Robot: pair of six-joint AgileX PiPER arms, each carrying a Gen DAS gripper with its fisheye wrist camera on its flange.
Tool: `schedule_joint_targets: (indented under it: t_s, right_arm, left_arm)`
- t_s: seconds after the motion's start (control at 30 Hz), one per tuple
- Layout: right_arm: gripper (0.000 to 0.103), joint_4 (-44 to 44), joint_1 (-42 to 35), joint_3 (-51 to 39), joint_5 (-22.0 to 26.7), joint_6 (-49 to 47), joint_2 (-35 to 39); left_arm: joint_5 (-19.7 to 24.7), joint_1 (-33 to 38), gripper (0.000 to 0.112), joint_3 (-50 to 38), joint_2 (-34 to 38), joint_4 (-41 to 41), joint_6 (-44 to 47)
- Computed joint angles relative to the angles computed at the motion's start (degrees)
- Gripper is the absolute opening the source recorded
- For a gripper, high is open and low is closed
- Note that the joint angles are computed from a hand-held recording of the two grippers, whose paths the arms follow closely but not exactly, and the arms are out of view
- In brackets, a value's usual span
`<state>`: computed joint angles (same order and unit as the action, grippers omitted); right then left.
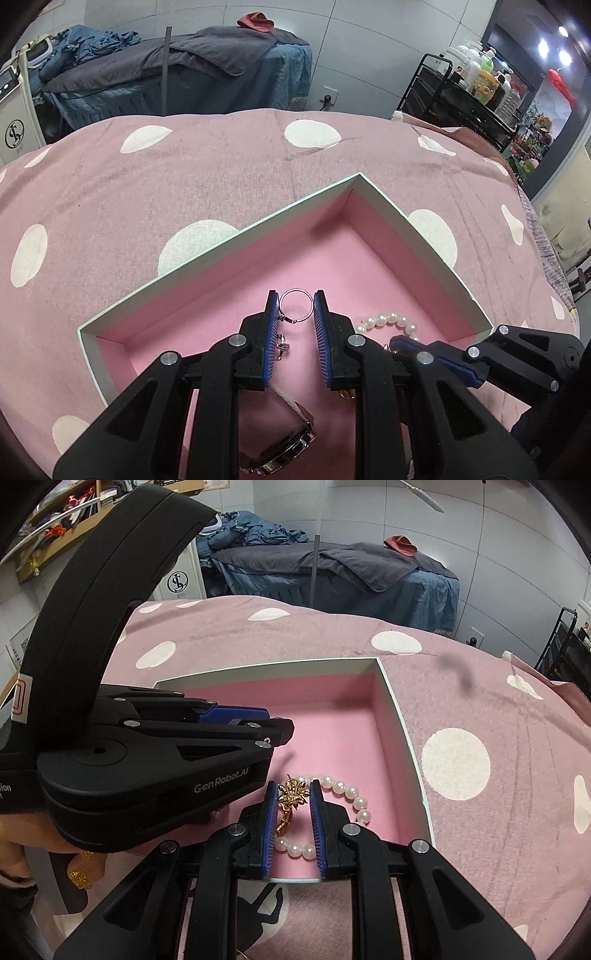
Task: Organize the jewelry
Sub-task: 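Lower the ring and charm into the pink box and open both tools, then withdraw both tools toward the silver bangle and gold charms left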
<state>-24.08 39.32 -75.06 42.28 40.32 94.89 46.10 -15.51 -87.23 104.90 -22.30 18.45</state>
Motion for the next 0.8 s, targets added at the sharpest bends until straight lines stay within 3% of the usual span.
schedule_joint_targets:
  t_s: [0.07, 0.13, 0.17, 0.33, 0.53, 0.8]
  right_arm:
    - [0.019, -1.32, 0.33, 0.82, -0.97, 0.86, -0.33]
    - [0.023, -0.92, 0.26, 1.49, -1.92, 0.51, -0.87]
    - [0.024, -1.78, 0.60, 1.96, -2.14, 1.40, -1.40]
    - [0.050, -7.27, 2.62, 5.80, -3.46, 7.37, -6.38]
    - [0.070, -10.12, 6.65, 10.16, -0.69, 12.06, -13.78]
    - [0.073, -10.26, 12.44, 16.13, 3.48, 17.58, -22.06]
  left_arm:
    - [-0.35, 0.43, 0.023, 0.68, -0.83, -1.33, 0.66]
    - [-0.42, 1.09, 0.051, 1.24, -1.98, -2.86, 1.29]
    - [-1.08, 1.50, 0.058, 2.10, -3.10, -3.57, 1.50]
    - [-4.22, 5.96, 0.079, 9.25, -11.05, -11.96, 7.04]
    - [-2.09, 11.78, 0.093, 20.09, -21.72, -21.14, 15.44]
    - [-1.04, 11.23, 0.097, 31.02, -33.82, -19.77, 17.99]
